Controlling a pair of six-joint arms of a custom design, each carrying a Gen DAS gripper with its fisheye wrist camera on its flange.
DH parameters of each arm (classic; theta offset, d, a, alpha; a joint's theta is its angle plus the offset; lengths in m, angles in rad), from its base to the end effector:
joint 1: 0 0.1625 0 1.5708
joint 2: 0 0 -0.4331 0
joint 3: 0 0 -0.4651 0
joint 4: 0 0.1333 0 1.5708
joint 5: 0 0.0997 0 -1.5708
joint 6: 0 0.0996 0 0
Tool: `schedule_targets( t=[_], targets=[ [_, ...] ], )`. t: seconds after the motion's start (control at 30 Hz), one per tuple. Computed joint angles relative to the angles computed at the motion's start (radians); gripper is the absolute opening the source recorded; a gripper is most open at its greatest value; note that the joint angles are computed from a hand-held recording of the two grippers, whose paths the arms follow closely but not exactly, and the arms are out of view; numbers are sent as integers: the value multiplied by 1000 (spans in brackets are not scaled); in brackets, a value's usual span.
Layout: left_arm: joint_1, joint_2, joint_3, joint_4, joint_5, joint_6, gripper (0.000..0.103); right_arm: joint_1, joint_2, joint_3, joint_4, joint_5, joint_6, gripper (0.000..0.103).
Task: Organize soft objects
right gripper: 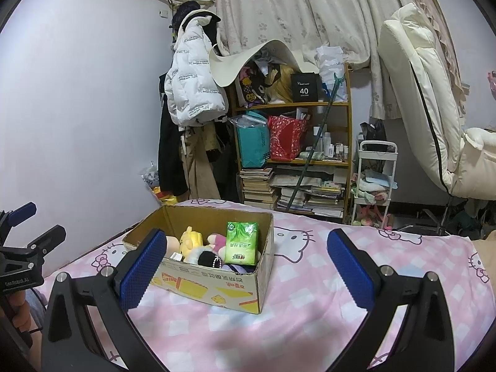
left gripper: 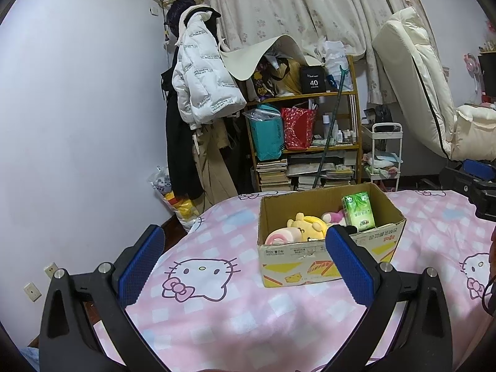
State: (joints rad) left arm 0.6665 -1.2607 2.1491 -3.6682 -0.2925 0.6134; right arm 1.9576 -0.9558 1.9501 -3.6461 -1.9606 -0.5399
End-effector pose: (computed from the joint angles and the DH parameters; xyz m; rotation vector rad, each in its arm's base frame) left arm -0.2419 -0.4812 0.2971 0.5224 1.7862 -1.3099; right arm 0.3267 -0.5489 0.1710 0.8000 -2.2231 1.3685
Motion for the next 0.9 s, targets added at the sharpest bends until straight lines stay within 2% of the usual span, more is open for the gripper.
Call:
schedule_targets(
  t=[0.63, 0.9],
  targets=[
    [-1, -2, 3, 19, -6, -22, 102, 1, 1, 0, 1, -2, 1, 103],
    [2, -22, 16, 68, -22, -80, 102, 0, 1, 1, 1, 1, 1, 103]
  ],
)
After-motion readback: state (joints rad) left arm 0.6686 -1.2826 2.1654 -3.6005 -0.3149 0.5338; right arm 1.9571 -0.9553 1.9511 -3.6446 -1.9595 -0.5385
